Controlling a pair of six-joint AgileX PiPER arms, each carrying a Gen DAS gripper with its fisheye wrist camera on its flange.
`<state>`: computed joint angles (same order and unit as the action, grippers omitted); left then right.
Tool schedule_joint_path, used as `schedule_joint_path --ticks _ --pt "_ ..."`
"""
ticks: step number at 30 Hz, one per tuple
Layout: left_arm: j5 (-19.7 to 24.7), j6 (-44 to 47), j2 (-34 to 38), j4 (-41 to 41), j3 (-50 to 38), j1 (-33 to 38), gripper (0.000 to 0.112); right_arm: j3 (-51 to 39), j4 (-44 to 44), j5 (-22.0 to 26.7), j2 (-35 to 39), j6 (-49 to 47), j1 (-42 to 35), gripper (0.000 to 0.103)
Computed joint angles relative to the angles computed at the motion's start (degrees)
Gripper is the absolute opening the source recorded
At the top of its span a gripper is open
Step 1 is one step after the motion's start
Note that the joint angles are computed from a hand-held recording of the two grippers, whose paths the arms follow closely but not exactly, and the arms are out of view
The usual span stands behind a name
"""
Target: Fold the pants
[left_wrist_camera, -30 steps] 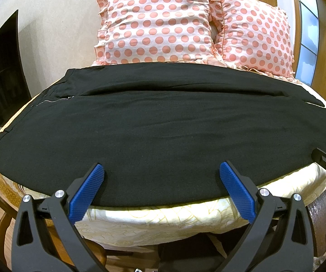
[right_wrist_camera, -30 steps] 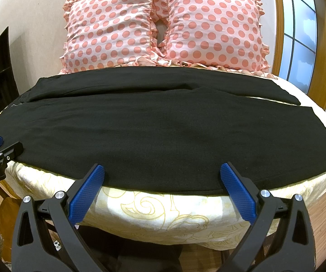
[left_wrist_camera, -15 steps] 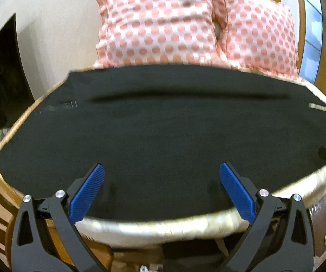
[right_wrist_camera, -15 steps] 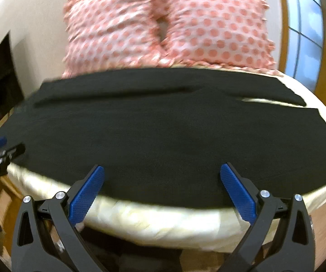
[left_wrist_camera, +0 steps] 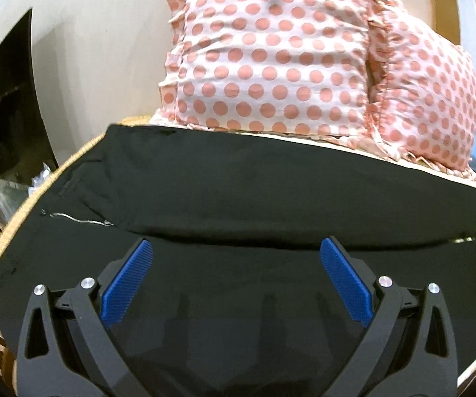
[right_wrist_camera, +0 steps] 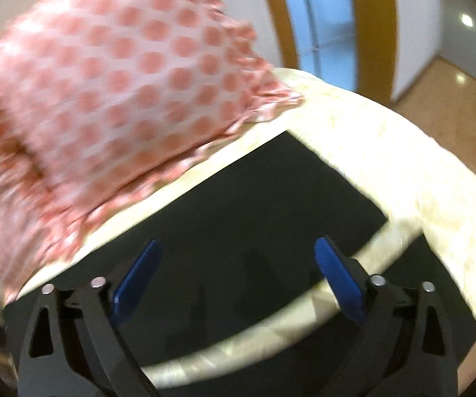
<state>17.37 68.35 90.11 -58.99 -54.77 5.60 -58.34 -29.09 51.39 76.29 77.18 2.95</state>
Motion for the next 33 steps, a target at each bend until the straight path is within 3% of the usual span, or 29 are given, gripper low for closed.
schedule_joint_path --ticks 2,5,10,13,15,16,20,23,26,29,31,33 --pt "2.4 -0.5 2.7 -0.4 -2.0 0.9 0.101 -4.8 3.2 -1.0 7.2 -4.6 -5.8 0.076" --pt "7.5 -4.4 5.7 3.2 -4.6 2.4 0.101 -11.8 6.9 -0.5 17.0 -6.7 -10.7 0.064" --pt "12.4 -5.2 7.5 2.9 -6.5 4.2 0.101 -21.0 6.6 2.0 26.9 -1.5 -13.5 0.063" --pt "14.9 -5.4 8.6 2.8 -7.8 5.0 0.101 -26.8 3.7 7.1 31.6 -0.1 -13.0 0.063" --pt "16.6 -6.3 9.5 3.1 -9.0 5.7 0.101 -30.6 1.2 12.5 34.9 -1.7 -11.6 0.061" --pt "17.6 -6.8 10.0 3.1 -9.8 6.1 0.101 -30.3 -1.2 13.0 35.4 -1.6 -10.6 0.057" --pt "22.0 -9.0 12.3 2.3 -12.4 8.3 0.101 -19.6 -4.8 6.7 28.8 4.8 -9.2 0.025" --pt "24.9 -9.5 13.8 0.9 -13.9 10.0 0.101 -9.3 -3.7 -5.2 21.2 8.1 -11.9 0.007" --pt "24.5 -9.2 13.5 0.9 -13.5 9.8 0.101 0.4 -1.4 -19.2 13.3 10.0 -16.2 0.003" --pt "23.3 -9.4 12.9 1.8 -12.8 9.2 0.101 10.3 -10.1 -28.1 2.9 18.6 -16.1 0.002" --pt "23.2 -9.4 12.9 1.8 -12.8 9.2 0.101 15.4 -16.8 -30.9 -4.8 23.5 -15.1 0.002" --pt "23.1 -9.4 12.9 1.9 -12.8 9.2 0.101 19.9 -23.5 -28.2 -13.7 31.1 -9.5 0.002"
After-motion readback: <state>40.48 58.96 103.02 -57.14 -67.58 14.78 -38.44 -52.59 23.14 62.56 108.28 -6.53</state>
